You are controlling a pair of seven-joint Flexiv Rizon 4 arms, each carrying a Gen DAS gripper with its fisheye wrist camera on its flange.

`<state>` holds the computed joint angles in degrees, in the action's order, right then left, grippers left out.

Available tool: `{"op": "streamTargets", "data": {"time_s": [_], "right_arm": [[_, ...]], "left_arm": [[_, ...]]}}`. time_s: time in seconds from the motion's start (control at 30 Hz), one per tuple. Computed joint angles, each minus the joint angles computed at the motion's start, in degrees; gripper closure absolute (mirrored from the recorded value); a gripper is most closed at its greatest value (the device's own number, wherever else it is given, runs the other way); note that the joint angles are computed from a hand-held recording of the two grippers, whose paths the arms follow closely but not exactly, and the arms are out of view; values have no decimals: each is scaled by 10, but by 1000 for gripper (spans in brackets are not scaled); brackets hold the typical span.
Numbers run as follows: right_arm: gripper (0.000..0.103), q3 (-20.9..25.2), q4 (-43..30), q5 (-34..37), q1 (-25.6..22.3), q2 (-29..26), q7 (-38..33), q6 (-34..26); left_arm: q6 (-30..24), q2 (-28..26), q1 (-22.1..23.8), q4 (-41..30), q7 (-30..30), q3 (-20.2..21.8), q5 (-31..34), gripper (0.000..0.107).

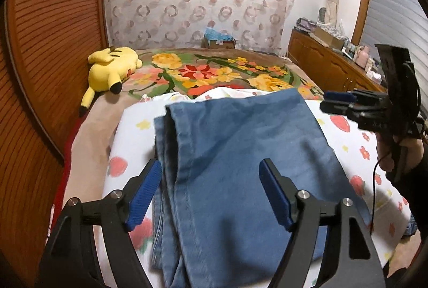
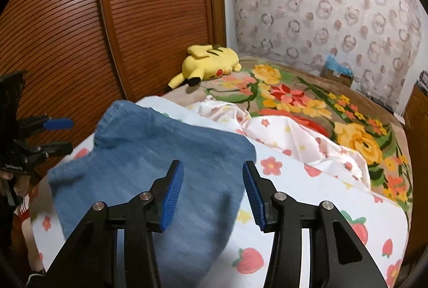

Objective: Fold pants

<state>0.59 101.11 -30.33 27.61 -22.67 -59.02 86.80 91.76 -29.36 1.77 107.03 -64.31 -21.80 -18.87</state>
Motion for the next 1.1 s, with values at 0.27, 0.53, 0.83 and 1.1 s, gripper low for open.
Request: {"op": "streamTargets", "data": {"time_s": [0.27,0.53,0.83,1.1], "right_arm": [[55,57,-57,62,-43,-39,-57,-56],[55,81,-108,115,-54,-71,-107,-93],[53,83,-145,141,-51,-97,-136,-132],[52,60,-120,136,-34,-74,-121,-119]], "left_arm": [[-53,-28,-67,-73,-15,75,9,31],[-90,-54,-103,-116,-29,118,22,31],[-127,-83,-120,-137,-67,149,36,31],[-115,-81,-112,-124,-79,140,36,31]]}}
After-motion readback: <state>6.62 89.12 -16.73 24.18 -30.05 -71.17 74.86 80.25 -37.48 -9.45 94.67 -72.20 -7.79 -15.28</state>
